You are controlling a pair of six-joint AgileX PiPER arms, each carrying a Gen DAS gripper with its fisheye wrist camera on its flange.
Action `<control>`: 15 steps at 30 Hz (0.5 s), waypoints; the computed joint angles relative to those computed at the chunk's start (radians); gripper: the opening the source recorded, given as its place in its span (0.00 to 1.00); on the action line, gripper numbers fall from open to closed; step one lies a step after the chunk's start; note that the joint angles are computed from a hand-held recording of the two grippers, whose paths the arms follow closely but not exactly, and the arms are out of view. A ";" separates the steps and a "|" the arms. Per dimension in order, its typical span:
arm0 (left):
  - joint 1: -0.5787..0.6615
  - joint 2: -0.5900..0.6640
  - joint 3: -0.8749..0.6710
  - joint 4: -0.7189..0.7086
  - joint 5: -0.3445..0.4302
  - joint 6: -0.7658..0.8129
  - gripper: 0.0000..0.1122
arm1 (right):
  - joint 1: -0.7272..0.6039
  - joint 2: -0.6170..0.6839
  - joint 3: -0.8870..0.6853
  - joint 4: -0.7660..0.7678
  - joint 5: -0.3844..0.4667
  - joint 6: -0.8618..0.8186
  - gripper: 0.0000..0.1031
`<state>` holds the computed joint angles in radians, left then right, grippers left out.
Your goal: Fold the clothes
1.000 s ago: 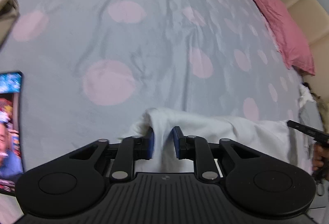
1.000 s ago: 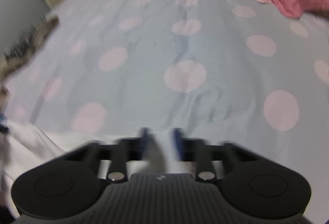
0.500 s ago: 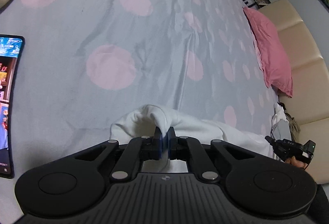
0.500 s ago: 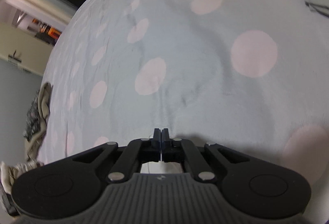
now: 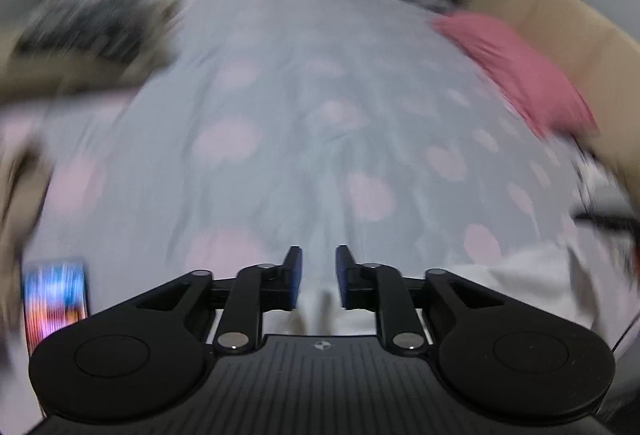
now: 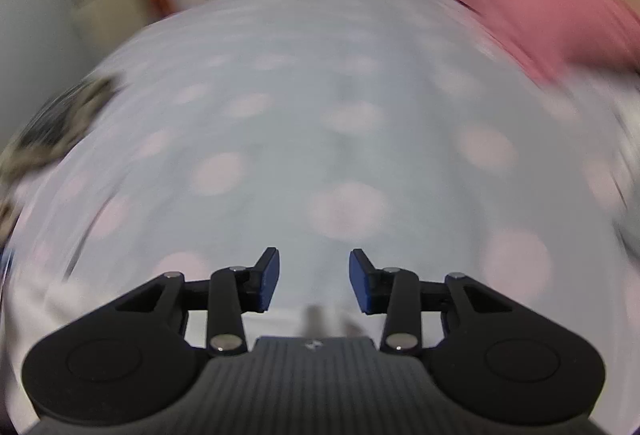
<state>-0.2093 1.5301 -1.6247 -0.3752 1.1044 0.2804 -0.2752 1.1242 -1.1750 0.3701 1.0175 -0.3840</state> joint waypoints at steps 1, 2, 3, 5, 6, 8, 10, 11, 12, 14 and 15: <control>-0.032 -0.001 0.003 0.019 -0.010 0.066 0.15 | 0.060 -0.003 0.012 -0.017 -0.013 -0.057 0.41; -0.075 0.005 0.001 0.047 -0.002 0.147 0.15 | 0.123 -0.003 0.021 -0.039 -0.022 -0.106 0.41; -0.105 0.016 -0.008 0.066 0.020 0.198 0.15 | 0.173 0.007 0.024 -0.041 -0.016 -0.163 0.41; -0.158 0.041 -0.027 0.098 0.063 0.289 0.15 | 0.241 0.035 0.024 -0.027 0.001 -0.267 0.41; -0.174 0.044 -0.026 0.107 0.063 0.317 0.15 | 0.269 0.050 0.021 -0.024 0.002 -0.304 0.42; -0.197 0.049 -0.023 0.122 0.053 0.360 0.15 | 0.312 0.087 0.007 -0.015 0.011 -0.367 0.43; -0.196 0.069 -0.044 0.115 0.068 0.387 0.15 | 0.319 0.132 -0.023 -0.004 0.026 -0.396 0.46; -0.193 0.082 -0.058 0.108 0.080 0.408 0.15 | 0.320 0.154 -0.039 0.001 0.034 -0.407 0.46; -0.191 0.091 -0.063 0.100 0.086 0.432 0.15 | 0.313 0.175 -0.058 0.017 0.051 -0.421 0.46; -0.188 0.109 -0.074 0.084 0.097 0.475 0.15 | 0.290 0.216 -0.098 0.063 0.097 -0.450 0.45; -0.190 0.123 -0.089 0.088 0.108 0.475 0.15 | 0.279 0.236 -0.117 0.088 0.124 -0.462 0.44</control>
